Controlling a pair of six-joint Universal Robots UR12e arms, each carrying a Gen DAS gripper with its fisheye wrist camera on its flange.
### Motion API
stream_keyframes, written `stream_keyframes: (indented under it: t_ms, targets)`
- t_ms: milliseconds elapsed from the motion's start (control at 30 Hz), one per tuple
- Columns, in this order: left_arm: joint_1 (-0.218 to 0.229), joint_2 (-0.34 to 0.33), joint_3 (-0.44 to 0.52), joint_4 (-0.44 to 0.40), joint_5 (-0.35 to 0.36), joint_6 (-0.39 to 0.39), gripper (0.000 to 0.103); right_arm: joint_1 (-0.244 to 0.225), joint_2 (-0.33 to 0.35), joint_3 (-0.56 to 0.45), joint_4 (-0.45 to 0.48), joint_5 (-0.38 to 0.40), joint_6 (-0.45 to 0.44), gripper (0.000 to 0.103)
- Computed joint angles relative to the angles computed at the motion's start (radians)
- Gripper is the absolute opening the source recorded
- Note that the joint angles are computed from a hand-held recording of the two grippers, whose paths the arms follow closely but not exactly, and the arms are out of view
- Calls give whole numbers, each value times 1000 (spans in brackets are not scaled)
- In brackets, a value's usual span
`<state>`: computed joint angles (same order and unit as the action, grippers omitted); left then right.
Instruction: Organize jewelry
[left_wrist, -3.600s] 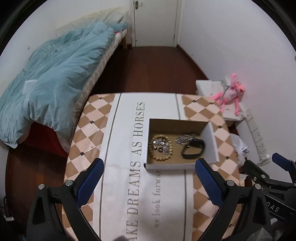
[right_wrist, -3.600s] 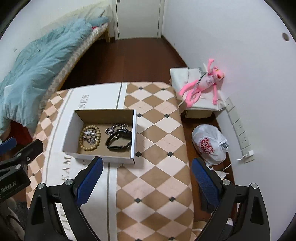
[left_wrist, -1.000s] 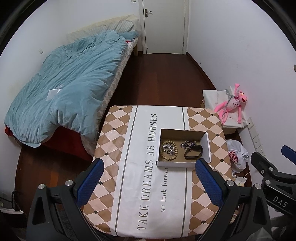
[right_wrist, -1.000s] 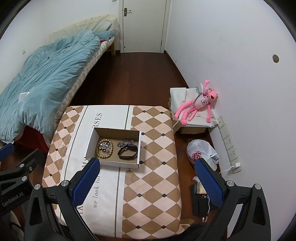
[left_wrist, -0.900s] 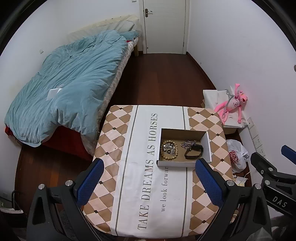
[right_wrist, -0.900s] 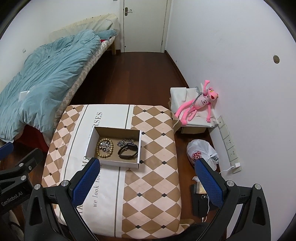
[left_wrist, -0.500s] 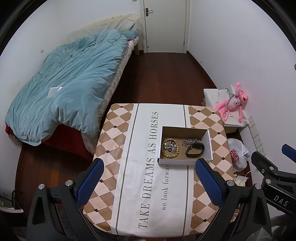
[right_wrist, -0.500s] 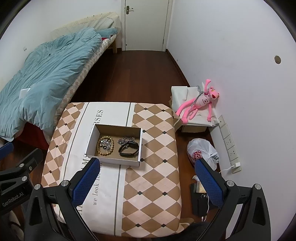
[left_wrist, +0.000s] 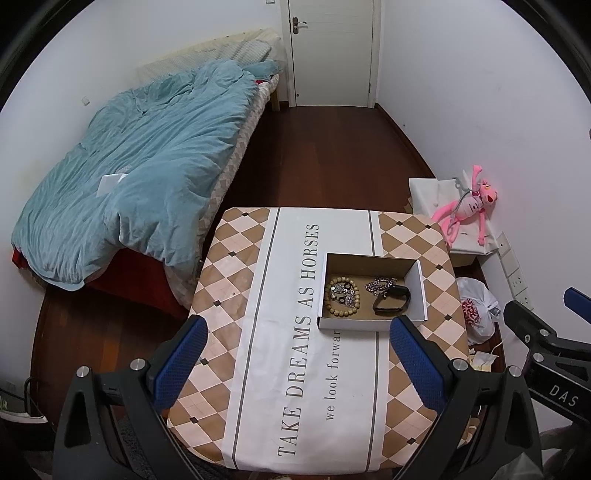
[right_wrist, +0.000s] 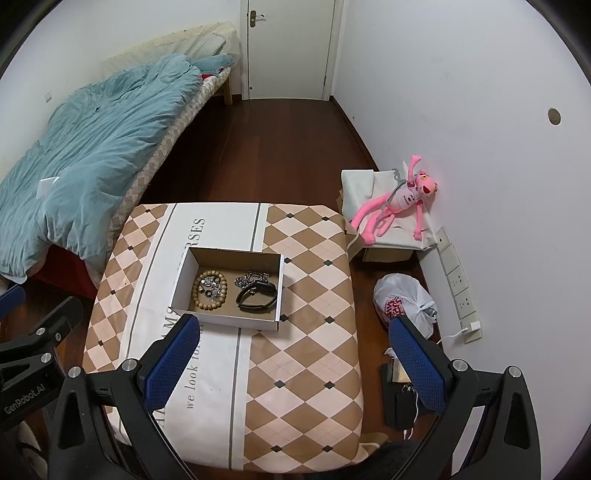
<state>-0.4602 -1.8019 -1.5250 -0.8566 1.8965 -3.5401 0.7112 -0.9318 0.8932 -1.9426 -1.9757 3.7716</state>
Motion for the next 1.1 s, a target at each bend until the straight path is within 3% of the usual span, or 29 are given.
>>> stream_keyframes:
  t_ms: [1100]
  targets:
    - [-1,-2,7,-3,10,-1,101,-3,3,-14,14,4,4,103]
